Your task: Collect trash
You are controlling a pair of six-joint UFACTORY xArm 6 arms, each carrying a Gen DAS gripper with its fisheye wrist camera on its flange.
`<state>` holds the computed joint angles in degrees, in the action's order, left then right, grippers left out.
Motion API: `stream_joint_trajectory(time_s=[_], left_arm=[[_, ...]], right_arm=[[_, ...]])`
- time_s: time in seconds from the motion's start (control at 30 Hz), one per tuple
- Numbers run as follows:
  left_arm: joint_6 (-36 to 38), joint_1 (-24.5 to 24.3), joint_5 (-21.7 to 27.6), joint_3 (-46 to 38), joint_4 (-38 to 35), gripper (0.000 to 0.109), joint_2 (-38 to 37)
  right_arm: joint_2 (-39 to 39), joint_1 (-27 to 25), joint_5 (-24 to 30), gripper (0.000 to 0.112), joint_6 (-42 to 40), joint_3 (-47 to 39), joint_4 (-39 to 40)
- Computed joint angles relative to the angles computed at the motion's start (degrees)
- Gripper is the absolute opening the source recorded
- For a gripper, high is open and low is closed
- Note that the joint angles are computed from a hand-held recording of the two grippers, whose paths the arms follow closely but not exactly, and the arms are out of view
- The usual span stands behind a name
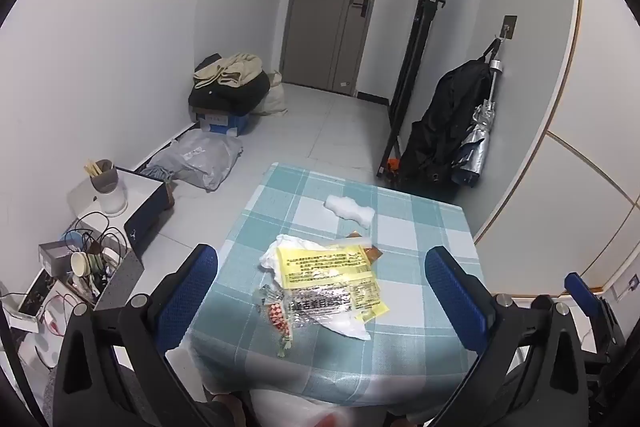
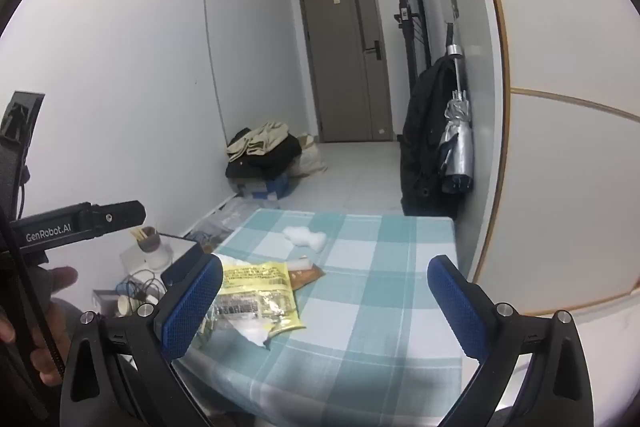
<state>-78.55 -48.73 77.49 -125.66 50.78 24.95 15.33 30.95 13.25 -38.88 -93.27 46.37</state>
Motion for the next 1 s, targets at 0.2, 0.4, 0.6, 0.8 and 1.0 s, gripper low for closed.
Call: stream_joint_trajectory(time_s=[0.2,0.4,0.6,0.8,1.0], left_arm=[[0.09,0.26,-1.70,1.29,-1.11,0.102,-0.63],[-0.11,0.76,-2.13,1.41,-1.52,0.102,-0.92],[0.45,0.81,-1.59,0.64,-1.21,0.102,-0.56],[-1.36,1.06,-1.98,2.56,-1.81,0.102,-1.32],[-1.17,1.06,-2.10,2.77,-1.85,0.102,-1.55]], right_arm=[[-0.18,0.37,-0.35,0.103,2.19,-0.17,-2.35],[-0.46,-0.27,-0.18,0.103,-0.98,-0.17,0.18],[-0.42,-0.41,-0.32,0.103,-1.31,-0.35,1.20],[-0.64,-0.56,-0.16,0.103,-3.07,-0.38,3.29],[-0.26,-1.15,0.48,0.103,-1.19,-0.96,2.57]])
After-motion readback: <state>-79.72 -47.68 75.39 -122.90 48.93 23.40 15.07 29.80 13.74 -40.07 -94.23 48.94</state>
